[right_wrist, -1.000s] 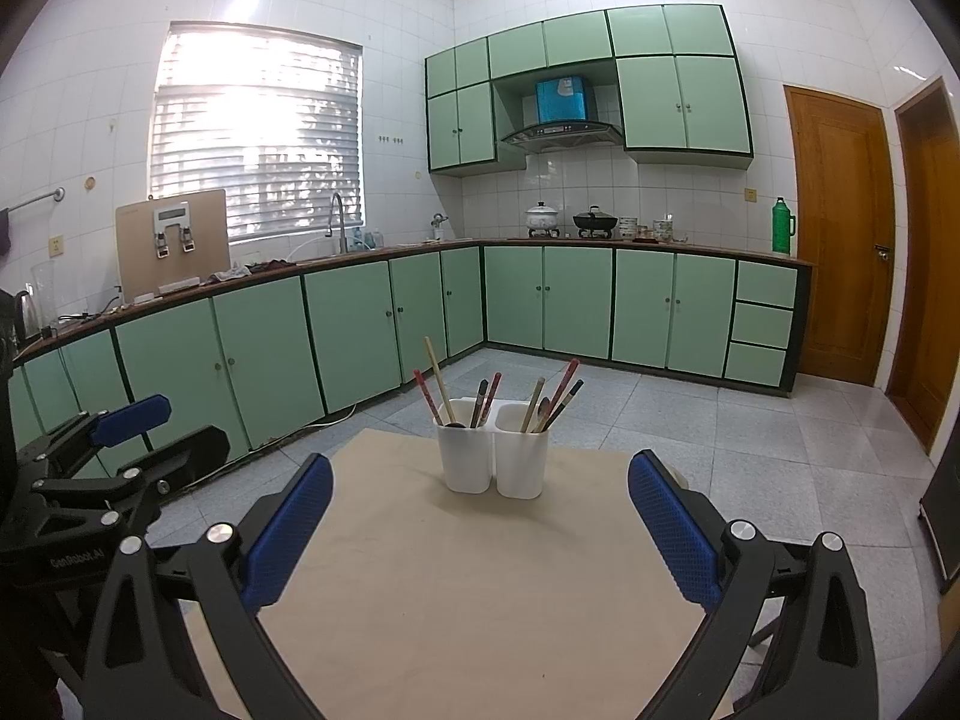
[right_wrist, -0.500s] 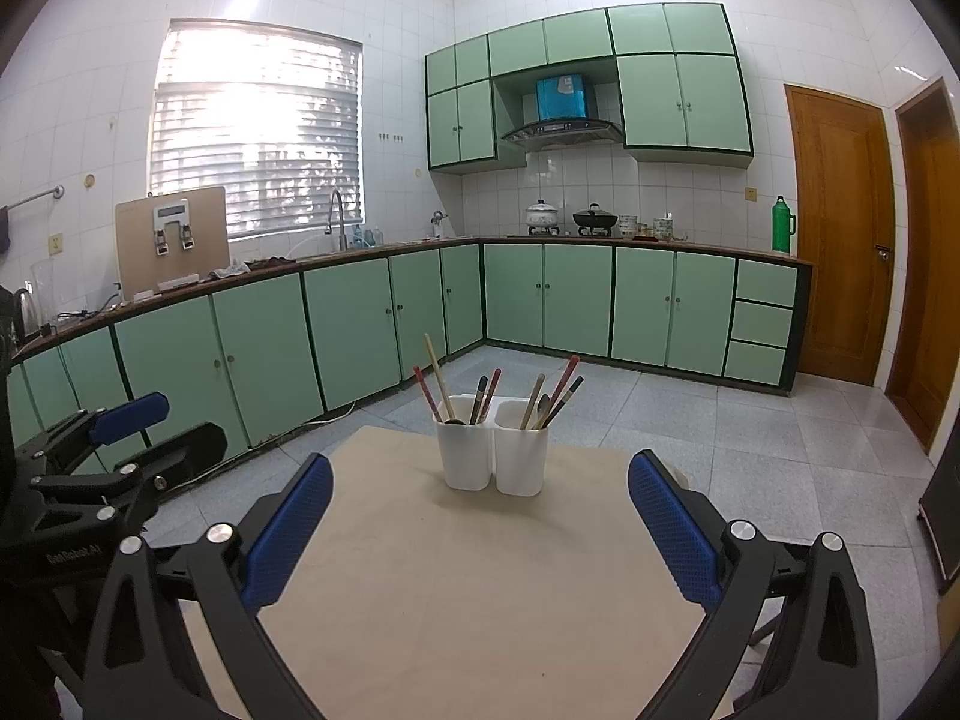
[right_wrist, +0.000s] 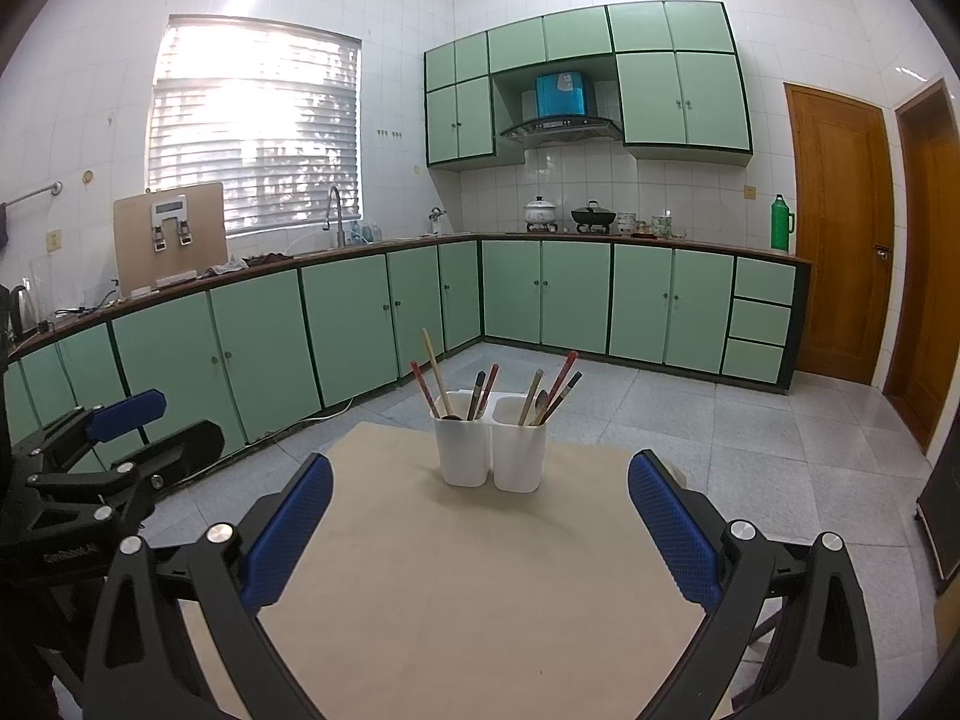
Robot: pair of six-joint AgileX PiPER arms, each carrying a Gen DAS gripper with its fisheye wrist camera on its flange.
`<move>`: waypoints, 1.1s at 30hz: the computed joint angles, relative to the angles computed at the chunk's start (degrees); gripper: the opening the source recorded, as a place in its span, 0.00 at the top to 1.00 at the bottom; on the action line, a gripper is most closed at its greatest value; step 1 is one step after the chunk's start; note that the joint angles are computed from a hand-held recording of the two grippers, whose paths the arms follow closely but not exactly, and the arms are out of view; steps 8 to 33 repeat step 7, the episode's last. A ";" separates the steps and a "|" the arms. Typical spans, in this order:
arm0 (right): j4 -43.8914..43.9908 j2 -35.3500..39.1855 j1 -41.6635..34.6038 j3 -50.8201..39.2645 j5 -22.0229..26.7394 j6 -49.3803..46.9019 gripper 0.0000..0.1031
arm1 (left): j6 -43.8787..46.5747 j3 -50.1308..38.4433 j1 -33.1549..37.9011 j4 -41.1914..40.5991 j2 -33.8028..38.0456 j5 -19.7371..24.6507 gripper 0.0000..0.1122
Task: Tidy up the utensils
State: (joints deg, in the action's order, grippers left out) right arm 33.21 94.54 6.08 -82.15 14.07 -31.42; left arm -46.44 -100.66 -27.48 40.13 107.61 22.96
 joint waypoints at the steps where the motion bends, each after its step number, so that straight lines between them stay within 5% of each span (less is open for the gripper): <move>1: 0.03 0.00 -0.03 -0.03 0.03 -0.05 0.06 | 0.00 0.00 0.00 0.00 0.00 0.00 0.21; 33: 0.45 -0.02 -0.09 0.03 0.08 -0.48 0.06 | 0.24 -0.02 0.04 -0.22 -0.01 0.00 0.21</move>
